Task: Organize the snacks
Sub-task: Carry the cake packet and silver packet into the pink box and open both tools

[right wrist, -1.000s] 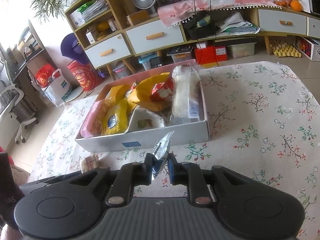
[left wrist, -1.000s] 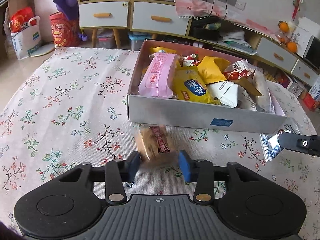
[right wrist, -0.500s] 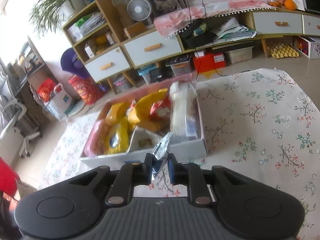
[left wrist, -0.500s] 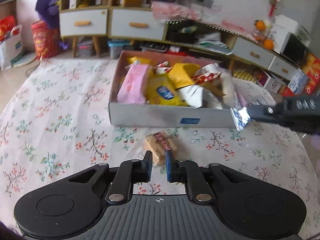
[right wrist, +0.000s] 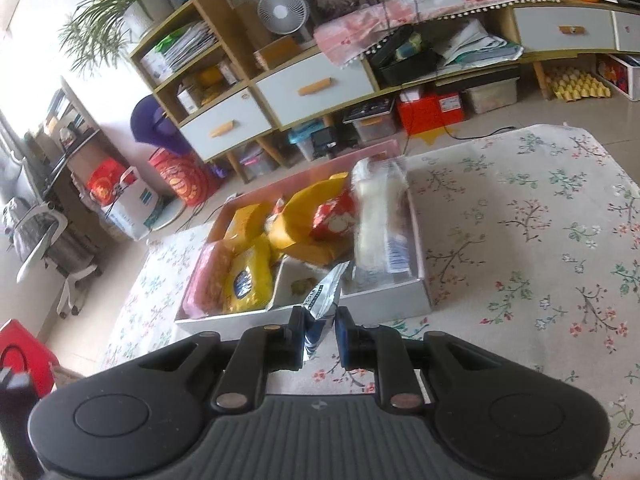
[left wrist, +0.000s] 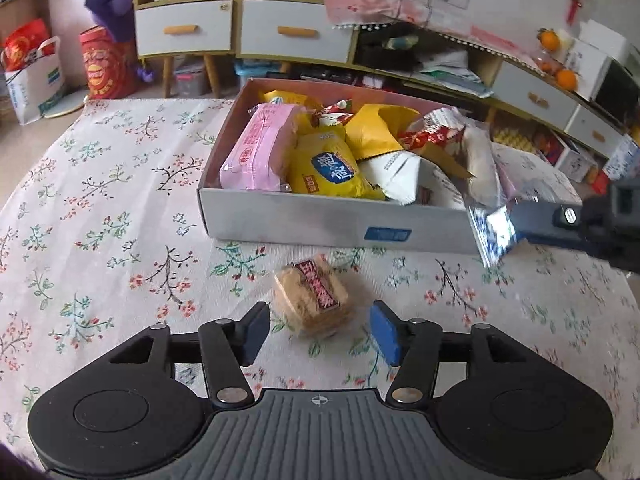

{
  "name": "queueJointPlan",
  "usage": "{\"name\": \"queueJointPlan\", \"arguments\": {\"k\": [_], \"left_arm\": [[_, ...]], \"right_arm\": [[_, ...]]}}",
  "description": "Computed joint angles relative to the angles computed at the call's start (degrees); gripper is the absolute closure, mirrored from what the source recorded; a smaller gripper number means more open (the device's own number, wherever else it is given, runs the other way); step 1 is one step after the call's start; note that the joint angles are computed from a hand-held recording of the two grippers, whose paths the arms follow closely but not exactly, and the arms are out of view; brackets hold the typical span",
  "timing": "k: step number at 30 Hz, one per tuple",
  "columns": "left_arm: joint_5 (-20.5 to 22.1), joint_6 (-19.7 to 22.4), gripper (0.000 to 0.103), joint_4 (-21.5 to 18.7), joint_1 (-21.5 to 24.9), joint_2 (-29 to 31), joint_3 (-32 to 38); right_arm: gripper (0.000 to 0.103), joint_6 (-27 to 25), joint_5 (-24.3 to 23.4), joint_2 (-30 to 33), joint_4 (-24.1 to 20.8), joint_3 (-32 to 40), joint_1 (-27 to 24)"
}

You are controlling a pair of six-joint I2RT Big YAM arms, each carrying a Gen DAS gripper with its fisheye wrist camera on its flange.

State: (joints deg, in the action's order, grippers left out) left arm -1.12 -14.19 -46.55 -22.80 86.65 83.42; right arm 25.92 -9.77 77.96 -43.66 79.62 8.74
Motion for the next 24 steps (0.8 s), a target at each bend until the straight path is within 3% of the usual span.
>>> {"name": "queueJointPlan", "arguments": {"k": [5, 11, 24], "left_arm": [[-4.38, -3.45, 0.048, -0.93, -1.42, 2.08, 1.67], [-7.19, -2.68, 0.067, 0.30, -2.75, 1.64, 0.80], [-0.57, -1.99, 0.070, -0.26, -1.21, -1.57, 0.19]], "right_arm": [[0.101, -2.06, -0.14, 0.80, -2.42, 1.13, 0.62], [0.101, -3.20, -0.55, 1.08, -3.59, 1.75, 0.87], [0.101, -1.08, -1.17, 0.05, -1.50, 1.26, -0.44]]}}
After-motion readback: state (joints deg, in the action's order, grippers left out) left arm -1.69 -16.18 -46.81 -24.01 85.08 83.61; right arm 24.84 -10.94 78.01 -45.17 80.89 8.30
